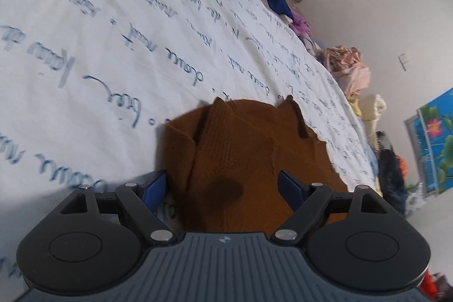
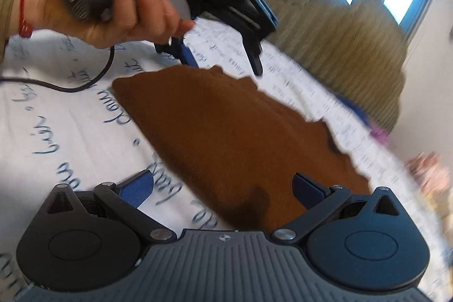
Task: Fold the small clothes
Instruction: 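Grasp the sweater side edge with the left gripper while the right gripper reaches to it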
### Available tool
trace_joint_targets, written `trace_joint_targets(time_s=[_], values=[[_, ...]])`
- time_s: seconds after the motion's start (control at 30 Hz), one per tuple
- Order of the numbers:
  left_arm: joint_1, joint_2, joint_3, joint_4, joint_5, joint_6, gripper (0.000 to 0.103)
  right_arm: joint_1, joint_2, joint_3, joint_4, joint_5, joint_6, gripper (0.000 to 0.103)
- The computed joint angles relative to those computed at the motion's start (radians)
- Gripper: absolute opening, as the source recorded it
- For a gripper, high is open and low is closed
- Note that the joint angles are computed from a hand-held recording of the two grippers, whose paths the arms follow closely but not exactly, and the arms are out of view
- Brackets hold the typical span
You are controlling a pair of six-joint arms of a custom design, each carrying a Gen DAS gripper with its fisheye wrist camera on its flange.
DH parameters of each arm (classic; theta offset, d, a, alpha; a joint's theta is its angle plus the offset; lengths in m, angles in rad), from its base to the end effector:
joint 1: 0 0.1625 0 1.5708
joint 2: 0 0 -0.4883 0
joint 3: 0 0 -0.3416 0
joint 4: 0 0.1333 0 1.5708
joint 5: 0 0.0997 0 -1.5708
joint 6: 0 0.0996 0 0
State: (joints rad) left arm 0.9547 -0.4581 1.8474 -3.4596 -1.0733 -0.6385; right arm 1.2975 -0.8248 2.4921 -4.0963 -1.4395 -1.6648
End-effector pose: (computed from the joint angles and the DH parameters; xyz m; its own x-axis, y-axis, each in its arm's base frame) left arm -0.2159 -0.6179 0.0134 -0.9843 -0.1690 -0.0509 -0.0989 0.7667 -0.6343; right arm 0.0226 -0.4616 0.1920 -0.0836 -0.6429 0.7614 -0.9936 0.1123 -0.0142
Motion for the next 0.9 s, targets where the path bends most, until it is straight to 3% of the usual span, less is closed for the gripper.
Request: trace_joint_targets(time_s=[0.1,0.23,0.3,0.33,0.43,0.47,0.5,0.57,0.63,0.73,0.9], values=[[0.034,0.015,-0.036,0.006,-0.07,0.01,0.083,0.018,0.09,-0.012,-0.159,0.013,-0.036,0.102],[0.063,0.034,-0.074,-0.024,-0.137,0.022,0.084,0.048,0.167,-0.063,-0.239,0.009,-0.036,0.101],[0.07,0.044,-0.096,-0.018,-0.142,0.028,0.083,0.06,0.186,-0.081,-0.246,0.007,-0.034,0.095],[0.07,0.047,-0.106,-0.009,-0.139,0.033,0.082,0.067,0.188,-0.089,-0.232,0.002,-0.033,0.087],[0.054,0.053,-0.134,0.04,-0.091,0.045,0.079,0.077,0.188,-0.092,-0.188,-0.008,-0.049,0.057],[0.043,0.056,-0.146,0.072,-0.054,0.051,0.067,0.079,0.184,-0.092,-0.168,-0.01,-0.063,0.044],[0.034,0.054,-0.151,0.108,-0.017,0.054,0.059,0.077,0.174,-0.086,-0.148,-0.009,-0.076,0.039],[0.021,0.053,-0.169,0.175,0.043,0.048,0.033,0.069,0.176,-0.076,-0.144,-0.001,-0.101,0.029],[0.022,0.049,-0.177,0.215,0.057,0.028,0.017,0.067,0.176,-0.072,-0.136,0.001,-0.108,0.019],[0.013,0.049,-0.179,0.23,0.091,0.007,0.012,0.069,0.152,-0.081,-0.085,0.0,-0.078,0.014],[-0.056,0.059,-0.212,0.335,0.248,0.014,0.01,0.061,0.087,-0.081,0.019,0.028,-0.012,0.011]])
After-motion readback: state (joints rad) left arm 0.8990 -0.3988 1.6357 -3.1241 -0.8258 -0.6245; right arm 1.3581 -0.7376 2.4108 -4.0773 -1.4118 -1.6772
